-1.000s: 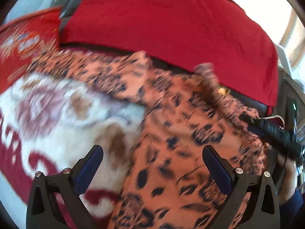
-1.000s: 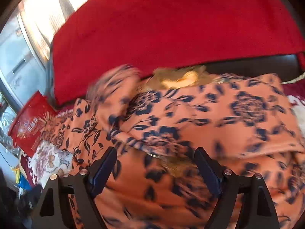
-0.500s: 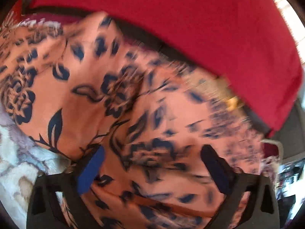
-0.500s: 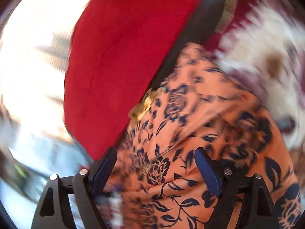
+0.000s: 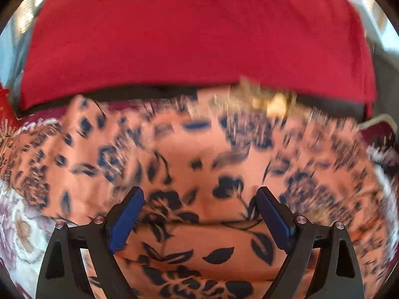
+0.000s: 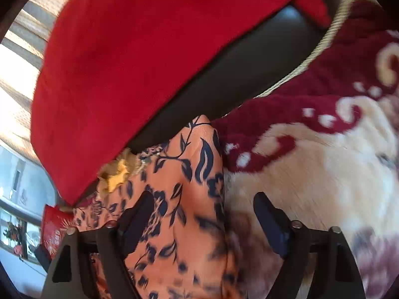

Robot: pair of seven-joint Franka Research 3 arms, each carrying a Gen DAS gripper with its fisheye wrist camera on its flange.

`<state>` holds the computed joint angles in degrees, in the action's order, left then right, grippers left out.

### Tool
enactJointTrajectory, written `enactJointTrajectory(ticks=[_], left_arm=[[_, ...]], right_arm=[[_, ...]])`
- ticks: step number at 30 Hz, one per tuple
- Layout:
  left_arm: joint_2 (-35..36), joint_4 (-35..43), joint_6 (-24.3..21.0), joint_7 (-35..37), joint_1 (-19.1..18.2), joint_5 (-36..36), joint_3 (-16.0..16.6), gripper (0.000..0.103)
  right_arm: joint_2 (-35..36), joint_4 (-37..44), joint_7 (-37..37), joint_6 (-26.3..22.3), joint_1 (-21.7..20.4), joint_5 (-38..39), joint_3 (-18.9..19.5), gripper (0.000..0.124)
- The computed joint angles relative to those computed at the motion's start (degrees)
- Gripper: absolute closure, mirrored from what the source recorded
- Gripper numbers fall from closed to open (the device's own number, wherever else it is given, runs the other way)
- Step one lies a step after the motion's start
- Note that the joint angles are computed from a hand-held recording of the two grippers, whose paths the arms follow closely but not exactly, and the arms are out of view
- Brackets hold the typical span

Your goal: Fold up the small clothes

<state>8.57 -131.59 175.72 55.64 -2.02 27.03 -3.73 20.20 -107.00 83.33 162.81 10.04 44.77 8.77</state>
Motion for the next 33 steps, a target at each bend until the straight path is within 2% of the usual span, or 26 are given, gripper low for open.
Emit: enactJointTrajectory(ticks=[2, 4, 5, 7, 10, 12, 13, 14, 15, 16, 17, 18, 19, 20, 22, 24, 25, 26, 27, 28, 29, 33], left_arm=[[1.1, -0.9, 3.4, -3.2, -0.4, 1.3, 1.6, 0.003], [0.8, -2.2, 4.8, 1.0, 3.0, -4.6, -1.7, 0.0], [0.6, -2.6, 5.2, 0.6, 3.0, -4.2, -1.5, 0.0], [-0.1, -3.4, 5.8, -1.1, 0.4, -1.5, 1.8, 0.0], [0.6, -2.3, 5.7, -7.8, -5.4, 5.0, 7.9, 0.0], [2.4, 0.0, 5.0, -8.6, -5.1, 5.6, 7.3, 0.0], [2.8, 0.8, 4.5, -7.0, -3.2, 4.0, 5.3, 0.0], [3.4, 1.2, 4.7, -7.0, -3.1, 4.1, 5.2, 0.0], [3.2, 0.8, 5.0, -7.4, -3.3, 4.3, 5.5, 0.0], [3.5, 1.2, 5.1, -8.4, -4.4, 5.2, 6.6, 0.0], [3.3, 1.1, 5.2, -9.1, -5.0, 5.9, 7.3, 0.0], [3.2, 0.9, 5.2, -9.4, -5.1, 6.3, 7.4, 0.0], [3.1, 0.8, 5.2, -9.4, -4.8, 6.3, 7.1, 0.0], [3.0, 0.6, 5.2, -9.4, -4.6, 6.4, 6.9, 0.0], [2.7, 0.3, 5.4, -9.9, -4.7, 6.9, 7.1, 0.0], [2.7, 0.3, 5.5, -9.9, -4.3, 7.0, 6.7, 0.0], [2.7, 0.2, 5.5, -9.5, -3.6, 6.5, 6.1, 0.0], [2.7, 0.2, 5.6, -8.9, -3.1, 6.0, 5.5, 0.0], [2.7, 0.1, 5.7, -8.5, -2.7, 5.5, 5.1, 0.0], [2.7, 0.1, 5.7, -8.4, -2.8, 5.4, 5.2, 0.0], [2.7, 0.2, 5.6, -8.5, -3.1, 5.5, 5.5, 0.0], [2.7, 0.2, 5.7, -8.8, -3.5, 5.7, 5.9, 0.0]], right_arm=[[3.7, 5.8, 0.2, -6.3, 0.1, -3.1, -0.4, 0.08], [5.4, 9.2, 3.3, -10.7, 2.1, -9.2, -2.6, 0.097], [6.1, 11.1, 5.3, -12.8, 3.8, -14.1, -4.3, 0.103], [6.0, 11.7, 8.8, -12.7, 5.3, -19.3, -6.5, 0.109], [6.5, 10.9, 18.8, -11.1, 5.9, -23.7, -9.8, 0.111], [5.9, 9.2, 17.5, -8.5, 3.5, -21.5, -7.3, 0.111], [4.6, 7.3, 16.8, -6.5, 2.7, -19.9, -6.1, 0.11], [3.1, 5.0, 16.0, -4.2, 1.7, -17.7, -4.7, 0.109], [0.9, 1.9, 12.7, -1.0, -0.8, -11.7, -1.3, 0.106], [-0.8, -0.2, 9.6, 0.4, -2.4, -7.1, 0.9, 0.091], [-2.6, -2.4, 3.8, 2.2, -4.9, 0.8, 4.5, 0.049], [-4.0, -3.9, -1.3, 3.4, -6.4, 7.3, 6.9, 0.031], [-5.7, -5.9, -4.4, 5.0, -6.4, 11.0, 7.8, 0.024], [-7.1, -7.4, -5.8, 5.4, -5.7, 12.1, 7.7, 0.024], [-8.2, -8.0, -4.8, 0.2, -4.0, 8.4, 5.6, 0.028], [-8.9, -9.2, 1.4, -2.6, 0.1, -2.1, 2.0, 0.059], [-8.6, -8.6, 3.6, -5.2, 1.7, -6.6, 0.4, 0.091], [-8.7, -8.3, 6.9, -6.8, 3.8, -12.7, -1.6, 0.098], [-8.8, -8.1, 11.9, -7.1, 5.9, -21.3, -3.4, 0.101], [-9.1, -8.4, 13.8, -7.3, 7.9, -26.0, -5.7, 0.103], [-9.0, -8.7, 14.7, -7.6, 7.9, -26.8, -6.3, 0.103], [-11.4, -11.8, 7.7, -4.7, 3.6, -14.0, -3.2, 0.102]])
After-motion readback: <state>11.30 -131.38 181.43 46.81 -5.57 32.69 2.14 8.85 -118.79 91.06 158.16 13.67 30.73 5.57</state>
